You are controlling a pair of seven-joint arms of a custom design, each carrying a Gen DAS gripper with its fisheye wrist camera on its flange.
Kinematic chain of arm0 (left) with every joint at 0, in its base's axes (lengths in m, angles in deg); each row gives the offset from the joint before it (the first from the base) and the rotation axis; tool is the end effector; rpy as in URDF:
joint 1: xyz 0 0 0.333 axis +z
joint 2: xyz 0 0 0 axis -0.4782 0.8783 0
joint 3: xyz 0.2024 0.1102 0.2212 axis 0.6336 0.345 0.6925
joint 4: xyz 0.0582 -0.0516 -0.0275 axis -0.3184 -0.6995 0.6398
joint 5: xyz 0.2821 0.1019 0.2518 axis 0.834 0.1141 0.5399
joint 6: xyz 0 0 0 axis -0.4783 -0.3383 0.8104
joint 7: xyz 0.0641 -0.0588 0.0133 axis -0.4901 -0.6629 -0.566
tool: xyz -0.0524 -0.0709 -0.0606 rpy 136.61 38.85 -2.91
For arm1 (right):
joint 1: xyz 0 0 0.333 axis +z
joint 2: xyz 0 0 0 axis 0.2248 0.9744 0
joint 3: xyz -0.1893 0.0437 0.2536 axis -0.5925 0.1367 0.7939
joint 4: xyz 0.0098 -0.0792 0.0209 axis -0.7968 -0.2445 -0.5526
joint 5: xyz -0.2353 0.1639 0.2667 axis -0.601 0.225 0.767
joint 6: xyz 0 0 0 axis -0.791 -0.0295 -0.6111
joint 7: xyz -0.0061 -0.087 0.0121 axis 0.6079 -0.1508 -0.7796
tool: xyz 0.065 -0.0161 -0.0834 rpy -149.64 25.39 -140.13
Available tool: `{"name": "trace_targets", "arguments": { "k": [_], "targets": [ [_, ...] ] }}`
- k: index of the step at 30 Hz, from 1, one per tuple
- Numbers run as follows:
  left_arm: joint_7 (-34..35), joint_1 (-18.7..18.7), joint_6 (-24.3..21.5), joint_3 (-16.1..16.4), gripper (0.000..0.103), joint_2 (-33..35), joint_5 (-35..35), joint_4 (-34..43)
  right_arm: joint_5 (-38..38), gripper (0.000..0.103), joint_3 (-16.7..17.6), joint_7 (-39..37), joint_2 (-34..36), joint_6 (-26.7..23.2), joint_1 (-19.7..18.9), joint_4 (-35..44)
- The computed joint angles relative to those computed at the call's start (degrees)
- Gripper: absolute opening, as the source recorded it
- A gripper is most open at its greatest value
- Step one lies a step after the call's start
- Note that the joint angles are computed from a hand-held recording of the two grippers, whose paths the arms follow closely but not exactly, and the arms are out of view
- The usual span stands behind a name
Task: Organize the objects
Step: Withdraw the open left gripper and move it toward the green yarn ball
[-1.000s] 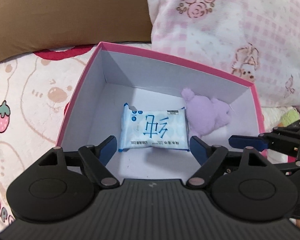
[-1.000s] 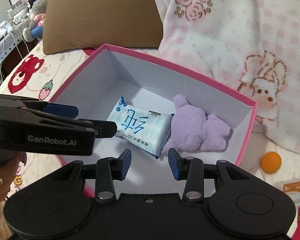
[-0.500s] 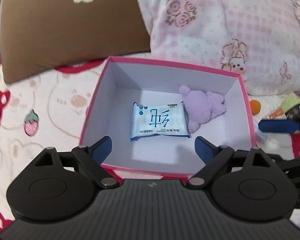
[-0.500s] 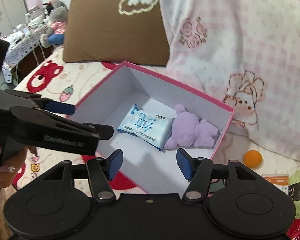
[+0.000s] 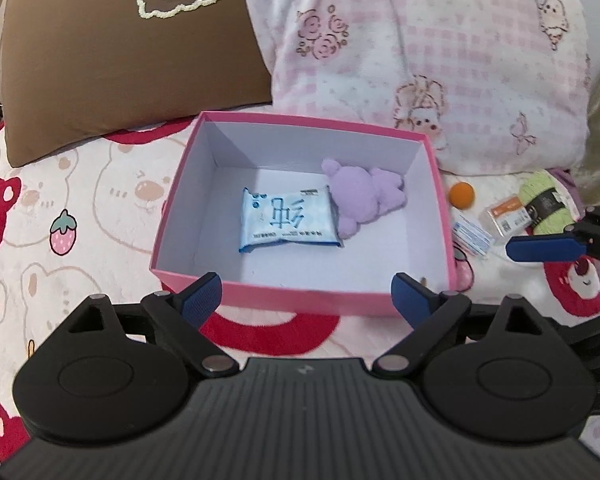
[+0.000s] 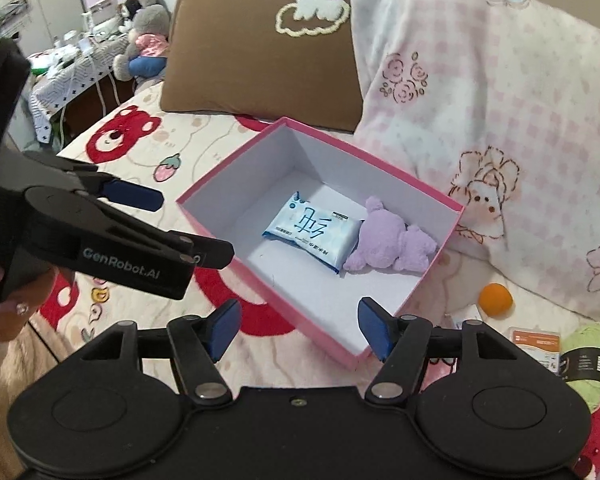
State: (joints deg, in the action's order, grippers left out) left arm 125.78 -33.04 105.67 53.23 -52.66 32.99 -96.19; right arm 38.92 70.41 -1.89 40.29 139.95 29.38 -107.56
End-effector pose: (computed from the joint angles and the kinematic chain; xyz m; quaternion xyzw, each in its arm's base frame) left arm 0.5503 -0.1393 0.5704 -0.7052 0.6430 -0.2331 0.1869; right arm 0.5752 0.2305 0.5818 -0.8697 0.3730 -0.0822 0.3127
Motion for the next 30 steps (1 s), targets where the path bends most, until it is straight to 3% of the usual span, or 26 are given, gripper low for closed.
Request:
{"name": "trace_targets", "arguments": {
  "k": [6, 9, 19, 30],
  "targets": [
    [2.2, -1.1, -0.2, -0.7, 0.090, -2.6, -1.7, -1.6, 2.6, 0.074, -1.2, -4.0, -4.0, -2.9, -0.7, -2.7],
    [1.3, -1.5, -1.0, -1.4, 0.090, -3.6, -0.6, -1.9, 3.5, 0.083, -1.9, -6.2, -6.1, -2.2, -0.9, -4.8],
    [-0.3, -3.7, -3.4, -3.0, 0.092, -6.0, 0.0, -2.0, 4.3, 0.083, -4.4, -9.8, -12.1, -1.5, -1.5, -11.2],
    [3.3, -6.8, -3.0, -3.7, 0.096, -6.2, -3.4, -2.1, 4.3, 0.083, -6.7, -9.2, -15.1, -4.6, -3.1, -14.5]
  ]
}}
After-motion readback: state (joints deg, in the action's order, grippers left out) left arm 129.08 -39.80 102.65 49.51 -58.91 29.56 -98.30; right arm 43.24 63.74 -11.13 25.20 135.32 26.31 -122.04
